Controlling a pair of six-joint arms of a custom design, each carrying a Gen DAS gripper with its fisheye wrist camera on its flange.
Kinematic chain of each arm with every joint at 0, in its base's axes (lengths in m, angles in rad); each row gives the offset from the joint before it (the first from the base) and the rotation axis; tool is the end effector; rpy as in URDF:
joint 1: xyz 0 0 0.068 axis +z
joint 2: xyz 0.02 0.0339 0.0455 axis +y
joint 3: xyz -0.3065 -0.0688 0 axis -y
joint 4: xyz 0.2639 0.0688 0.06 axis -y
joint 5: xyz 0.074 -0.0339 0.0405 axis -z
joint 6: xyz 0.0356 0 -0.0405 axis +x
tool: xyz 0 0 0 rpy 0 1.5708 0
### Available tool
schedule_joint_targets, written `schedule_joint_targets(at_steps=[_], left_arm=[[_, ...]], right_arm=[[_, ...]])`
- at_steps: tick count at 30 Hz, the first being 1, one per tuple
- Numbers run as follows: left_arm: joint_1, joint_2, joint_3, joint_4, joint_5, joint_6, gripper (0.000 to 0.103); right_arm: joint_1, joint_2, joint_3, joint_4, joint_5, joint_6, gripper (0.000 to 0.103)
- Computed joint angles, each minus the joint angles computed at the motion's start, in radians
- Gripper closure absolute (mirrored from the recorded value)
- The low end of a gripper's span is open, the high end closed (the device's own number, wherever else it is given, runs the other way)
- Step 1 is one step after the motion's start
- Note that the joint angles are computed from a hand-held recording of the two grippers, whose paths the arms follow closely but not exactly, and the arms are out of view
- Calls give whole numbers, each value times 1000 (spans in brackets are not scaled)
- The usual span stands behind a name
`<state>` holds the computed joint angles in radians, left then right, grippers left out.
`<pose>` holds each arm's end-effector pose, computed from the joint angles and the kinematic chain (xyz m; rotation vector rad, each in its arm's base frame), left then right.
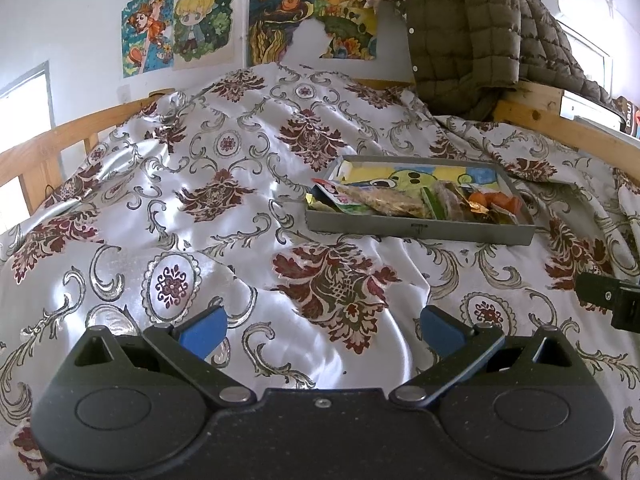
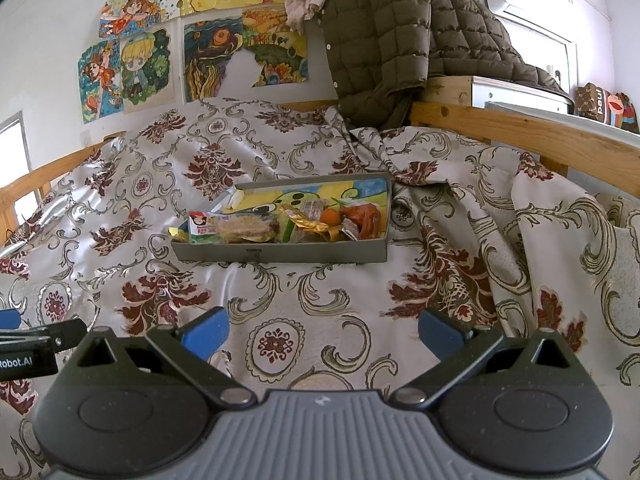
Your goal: Organize snacks
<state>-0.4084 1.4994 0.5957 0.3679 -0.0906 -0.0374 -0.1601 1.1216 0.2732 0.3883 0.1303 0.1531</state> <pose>0.2791 -0.1172 0.1931 0.3354 2.0820 -0.1721 0.2010 -0.0371 0.1827 0.3973 1.9901 -0.1367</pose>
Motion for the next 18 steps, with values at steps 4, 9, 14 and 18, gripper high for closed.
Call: schedule_joint_targets(at_steps=[4, 9, 14, 18], left_arm=[[5, 2, -1, -4, 3, 1, 1], [6, 5, 4, -13, 0, -7, 1], [6, 5, 5, -16, 0, -2, 1], [9, 10, 2, -14, 5, 6, 1]], right_arm=[[0, 3, 0, 3, 0, -1, 0], [-2, 10, 0, 7, -3, -3, 0], [-2, 9, 1, 3, -3, -3, 0], [-2, 7, 2, 0, -4, -2, 0]])
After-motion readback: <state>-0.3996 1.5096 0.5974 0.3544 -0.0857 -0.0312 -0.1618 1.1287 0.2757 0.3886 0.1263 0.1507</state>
